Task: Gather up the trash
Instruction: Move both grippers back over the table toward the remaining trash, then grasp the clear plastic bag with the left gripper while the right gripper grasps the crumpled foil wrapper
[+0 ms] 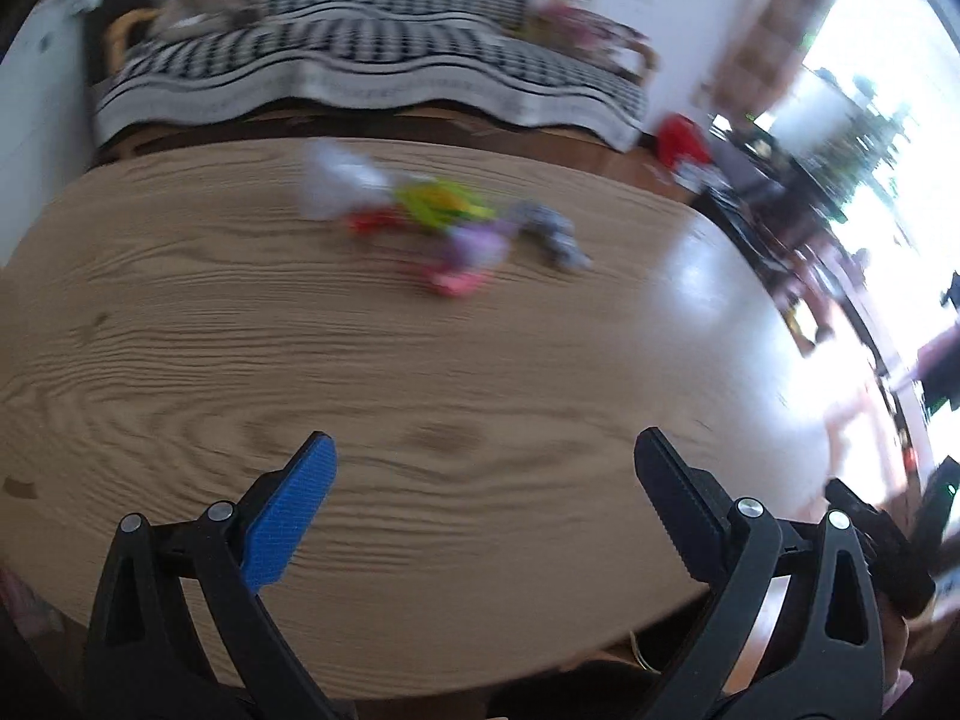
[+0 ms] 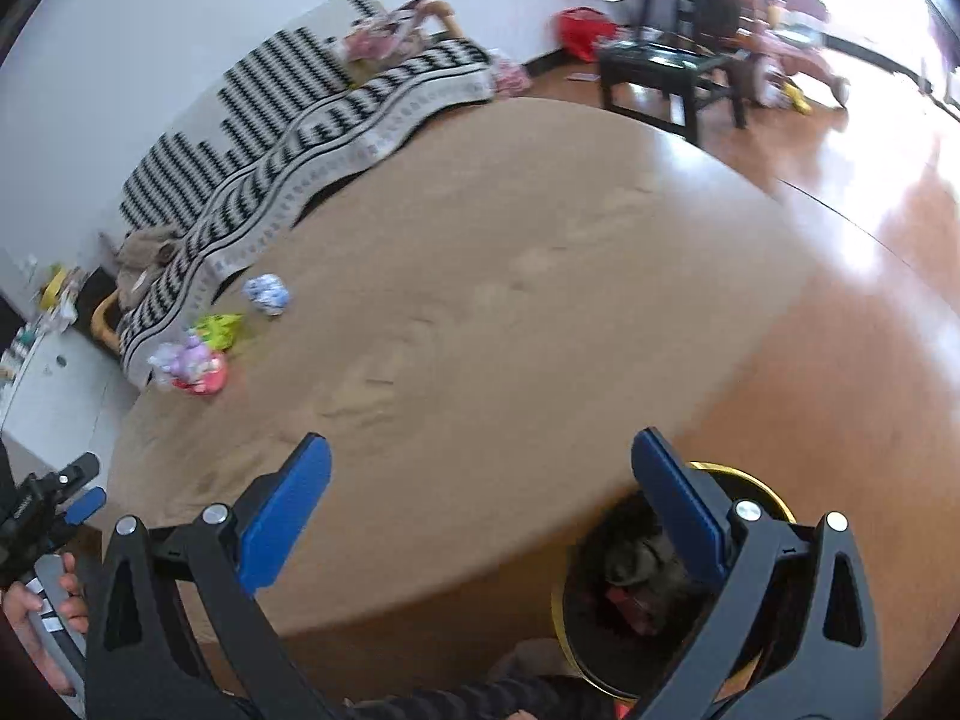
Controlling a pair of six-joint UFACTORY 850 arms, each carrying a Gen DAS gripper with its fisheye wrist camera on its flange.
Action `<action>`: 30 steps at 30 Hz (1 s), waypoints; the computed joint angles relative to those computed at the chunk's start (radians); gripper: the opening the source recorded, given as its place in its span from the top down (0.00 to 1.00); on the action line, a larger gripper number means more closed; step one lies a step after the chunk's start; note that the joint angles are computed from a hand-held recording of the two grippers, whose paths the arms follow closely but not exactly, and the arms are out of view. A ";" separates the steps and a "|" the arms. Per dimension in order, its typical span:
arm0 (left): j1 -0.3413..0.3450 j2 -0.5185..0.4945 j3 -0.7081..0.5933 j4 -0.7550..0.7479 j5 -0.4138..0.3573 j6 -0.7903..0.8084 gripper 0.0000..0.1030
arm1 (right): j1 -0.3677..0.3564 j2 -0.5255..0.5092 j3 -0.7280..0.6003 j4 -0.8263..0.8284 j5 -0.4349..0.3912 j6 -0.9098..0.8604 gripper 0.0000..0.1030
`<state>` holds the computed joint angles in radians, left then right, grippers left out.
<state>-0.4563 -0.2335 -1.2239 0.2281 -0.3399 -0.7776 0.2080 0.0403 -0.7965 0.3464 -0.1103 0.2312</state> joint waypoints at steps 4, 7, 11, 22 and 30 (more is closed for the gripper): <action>0.092 -0.019 -0.029 -0.029 -0.027 0.024 0.06 | 0.056 -0.090 -0.120 -0.305 -0.020 0.259 0.06; 0.133 -0.051 -0.077 -0.045 -0.051 0.046 0.06 | 0.088 -0.154 -0.201 -0.489 -0.028 0.409 0.06; 0.173 -0.155 -0.210 -0.144 -0.086 0.164 0.06 | 0.114 -0.268 -0.337 -0.579 -0.059 0.426 0.06; 0.210 -0.506 -0.652 -0.115 -0.273 0.193 0.06 | 0.153 -0.687 -0.843 -0.554 -0.216 0.162 0.06; 0.209 -0.706 -0.918 0.023 -0.405 0.226 0.06 | 0.170 -1.047 -1.369 -0.466 -0.450 -0.030 0.06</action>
<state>-0.2473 -0.9398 -2.1416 0.2510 -0.7447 -0.5521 0.3777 -1.0068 -2.1654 -0.1198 -0.5599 0.2008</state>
